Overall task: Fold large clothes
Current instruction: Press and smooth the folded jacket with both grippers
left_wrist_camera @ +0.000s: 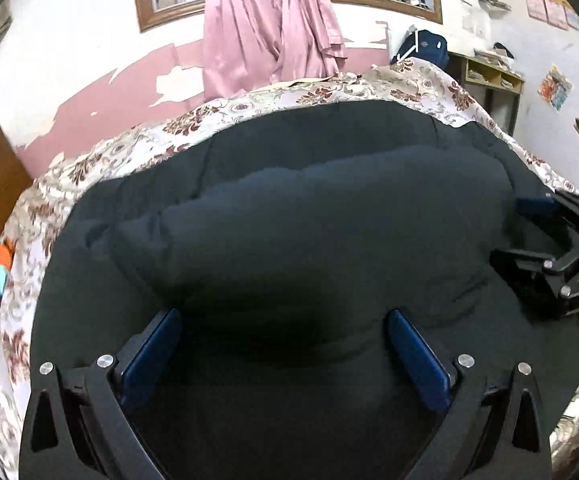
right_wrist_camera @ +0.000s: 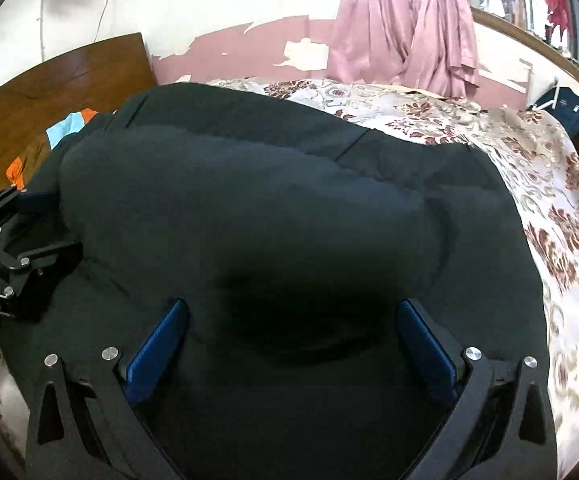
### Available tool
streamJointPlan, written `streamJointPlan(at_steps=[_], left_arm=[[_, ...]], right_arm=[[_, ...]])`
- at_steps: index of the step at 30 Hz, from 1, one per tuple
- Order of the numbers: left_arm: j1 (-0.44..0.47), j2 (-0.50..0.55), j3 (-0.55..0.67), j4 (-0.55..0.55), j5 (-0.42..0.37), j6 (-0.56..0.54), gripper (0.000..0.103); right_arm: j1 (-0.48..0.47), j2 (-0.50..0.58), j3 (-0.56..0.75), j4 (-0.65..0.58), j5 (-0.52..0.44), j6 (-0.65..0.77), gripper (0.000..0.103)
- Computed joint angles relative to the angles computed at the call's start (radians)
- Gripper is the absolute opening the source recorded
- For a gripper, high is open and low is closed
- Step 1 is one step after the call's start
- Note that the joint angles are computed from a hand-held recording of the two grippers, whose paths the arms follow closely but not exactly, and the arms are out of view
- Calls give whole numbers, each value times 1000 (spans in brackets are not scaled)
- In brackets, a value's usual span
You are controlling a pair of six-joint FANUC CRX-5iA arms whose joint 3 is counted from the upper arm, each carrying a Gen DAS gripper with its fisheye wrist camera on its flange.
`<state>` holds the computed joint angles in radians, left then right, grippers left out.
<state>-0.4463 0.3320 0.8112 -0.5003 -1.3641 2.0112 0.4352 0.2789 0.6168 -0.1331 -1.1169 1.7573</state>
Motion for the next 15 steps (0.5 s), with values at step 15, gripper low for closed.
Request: streamJointPlan(at_steps=[15], left_arm=[[232, -157, -254, 271, 248, 14, 103]], right_arm=[[-62, 65, 3, 74, 134, -189, 102]])
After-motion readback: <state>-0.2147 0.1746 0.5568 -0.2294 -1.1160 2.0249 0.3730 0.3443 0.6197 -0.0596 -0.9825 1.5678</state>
